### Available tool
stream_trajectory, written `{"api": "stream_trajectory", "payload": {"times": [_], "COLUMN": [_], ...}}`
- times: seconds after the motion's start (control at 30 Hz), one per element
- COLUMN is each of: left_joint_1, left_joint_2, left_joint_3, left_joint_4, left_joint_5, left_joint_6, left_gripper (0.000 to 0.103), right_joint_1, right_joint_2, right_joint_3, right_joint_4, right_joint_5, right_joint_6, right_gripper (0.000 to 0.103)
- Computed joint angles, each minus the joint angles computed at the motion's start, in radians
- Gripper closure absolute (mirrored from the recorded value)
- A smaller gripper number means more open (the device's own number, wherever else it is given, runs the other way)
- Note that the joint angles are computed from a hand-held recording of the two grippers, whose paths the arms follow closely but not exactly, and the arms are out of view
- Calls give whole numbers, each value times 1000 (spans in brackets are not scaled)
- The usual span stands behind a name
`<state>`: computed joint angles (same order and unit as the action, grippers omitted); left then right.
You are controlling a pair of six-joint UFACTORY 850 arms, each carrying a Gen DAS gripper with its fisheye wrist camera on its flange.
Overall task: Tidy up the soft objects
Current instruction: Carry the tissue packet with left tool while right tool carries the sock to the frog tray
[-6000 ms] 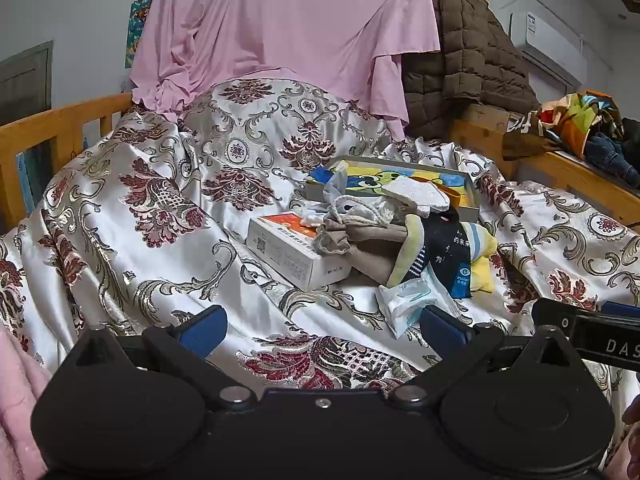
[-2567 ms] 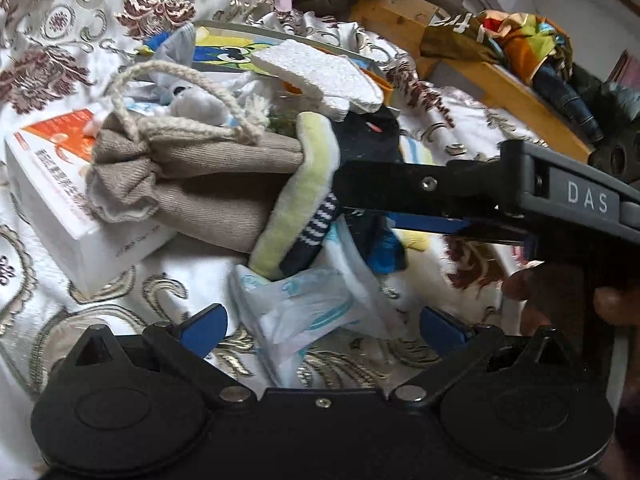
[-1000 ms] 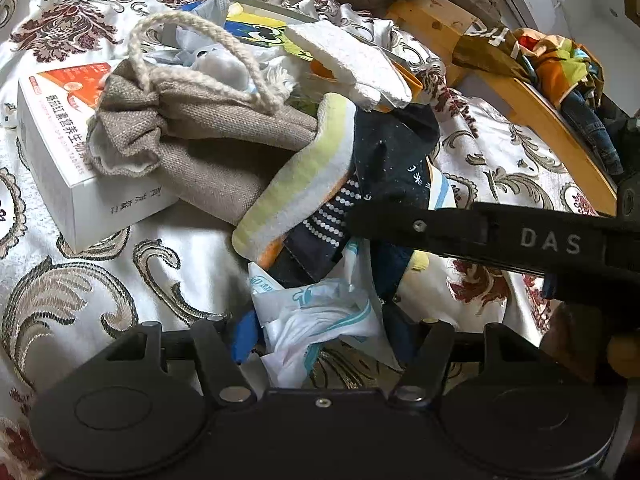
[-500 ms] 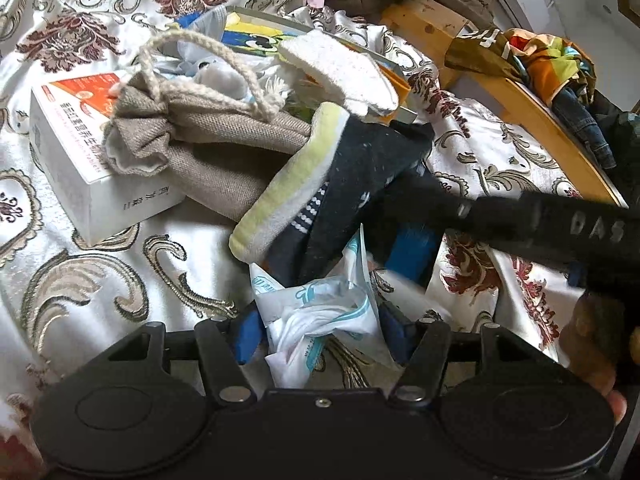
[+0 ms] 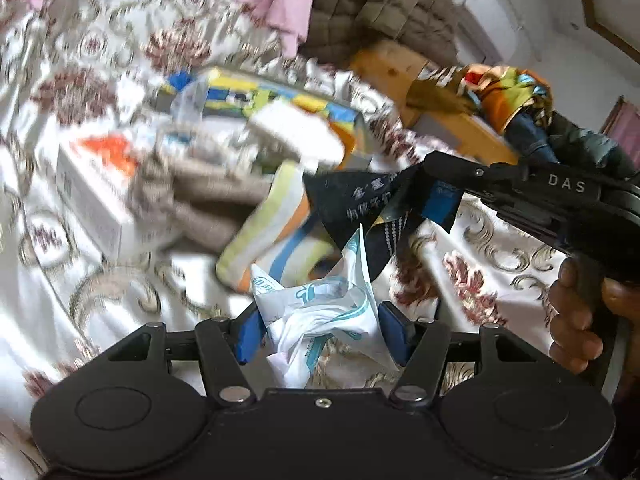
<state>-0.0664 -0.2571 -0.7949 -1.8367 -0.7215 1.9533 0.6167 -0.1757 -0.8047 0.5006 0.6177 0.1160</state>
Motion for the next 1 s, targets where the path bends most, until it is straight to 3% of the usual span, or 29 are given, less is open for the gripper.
{"api": "stream_trajectory", "payload": {"times": [0.1, 0.2, 0.4, 0.5, 0.77, 1.0], "left_joint_1": [-4, -7, -38, -61, -109, -147], "left_joint_2": [17, 14, -63, -138, -412, -672], "left_joint_3": [-19, -68, -256, -381, -778, -1142], "left_joint_4": [-15, -7, 34, 31, 87, 401], "left_joint_5": [0, 1, 43, 77, 173, 246], "left_joint_6": [5, -14, -66, -93, -246, -594], "left_gripper": [41, 41, 41, 41, 40, 40], "right_joint_1": [-5, -23, -82, -120, -229, -292], "right_joint_2": [23, 36, 9, -35, -229, -425], "right_joint_3": [-15, -59, -189, -270, -513, -706], "right_joint_4": [20, 58, 132, 169, 160, 344], "right_joint_5": [-23, -97, -224, -250, -285, -339], "right_joint_6": [-57, -170, -360, -437, -413, -536], "right_gripper": [103, 103, 103, 103, 103, 103]}}
